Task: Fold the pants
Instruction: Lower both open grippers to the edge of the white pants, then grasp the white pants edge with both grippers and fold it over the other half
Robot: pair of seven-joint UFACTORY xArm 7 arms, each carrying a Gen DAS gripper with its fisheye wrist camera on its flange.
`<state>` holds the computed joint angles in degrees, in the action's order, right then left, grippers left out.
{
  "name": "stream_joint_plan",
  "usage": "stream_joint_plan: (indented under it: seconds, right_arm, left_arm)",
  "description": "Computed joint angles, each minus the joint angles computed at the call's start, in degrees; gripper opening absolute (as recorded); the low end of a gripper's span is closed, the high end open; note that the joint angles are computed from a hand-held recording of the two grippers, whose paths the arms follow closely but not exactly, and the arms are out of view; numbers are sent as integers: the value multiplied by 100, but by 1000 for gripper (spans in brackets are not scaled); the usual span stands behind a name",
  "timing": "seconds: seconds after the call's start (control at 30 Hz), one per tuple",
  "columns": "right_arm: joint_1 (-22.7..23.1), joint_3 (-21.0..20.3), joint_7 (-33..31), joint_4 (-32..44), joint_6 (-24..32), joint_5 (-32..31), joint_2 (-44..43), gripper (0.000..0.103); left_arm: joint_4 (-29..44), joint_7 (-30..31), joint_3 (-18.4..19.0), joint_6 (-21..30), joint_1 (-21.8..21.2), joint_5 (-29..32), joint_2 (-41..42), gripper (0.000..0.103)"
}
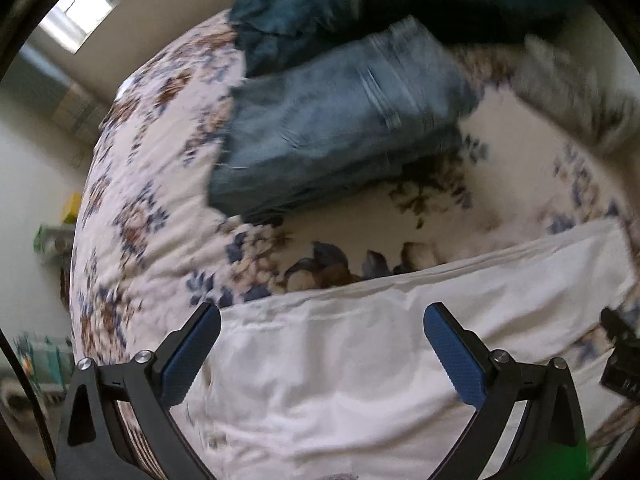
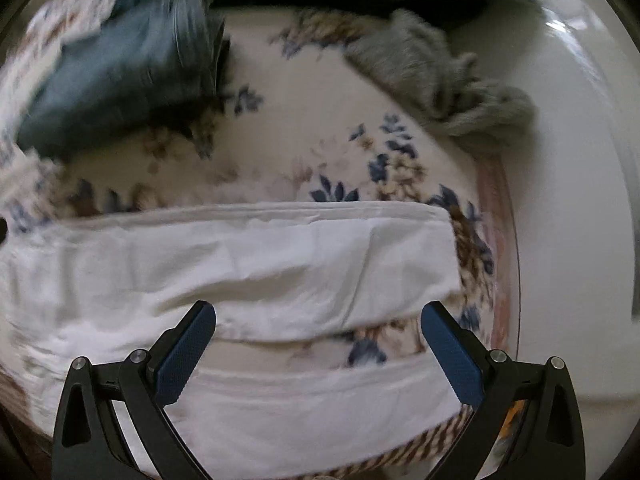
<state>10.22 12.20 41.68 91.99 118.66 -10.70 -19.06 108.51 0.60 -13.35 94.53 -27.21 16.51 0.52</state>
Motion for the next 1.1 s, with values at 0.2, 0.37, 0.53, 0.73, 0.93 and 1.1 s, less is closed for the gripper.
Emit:
stream_joint_plan:
  seconds: [0.2,0.37,0.53,0.73,0.93,1.1]
  right_arm:
    - [11,-497,-1475,-1677,-1251,142,90,103]
    - [-40,-619,-2754,-2109,-1791,-15,539,102]
    - [-63,-627,-3400,-2217,-2047,-44,815,102]
    - [-286,-729,-3699,-2292,-1847,-356,538,102]
    - [-554,-915,-3872,-2504,-1873,-118,506,102]
    - [-571,-942,-4031,-2555,-2089,370,577,65]
  left_arm:
    - [-1102,479,-32,-610,-119,13,357,103]
    - [-1418,1076,11,-648,-237,23,718,102]
    - [-1058,1478,123,-442,-259,-169,1121,103]
    - [-211,1751,302,-38,-313,-91,1474,102]
    - [453,1904,459,330,-271,-181,1859,102]
    - [1166,2183,472,674,-232,-537,2235,71]
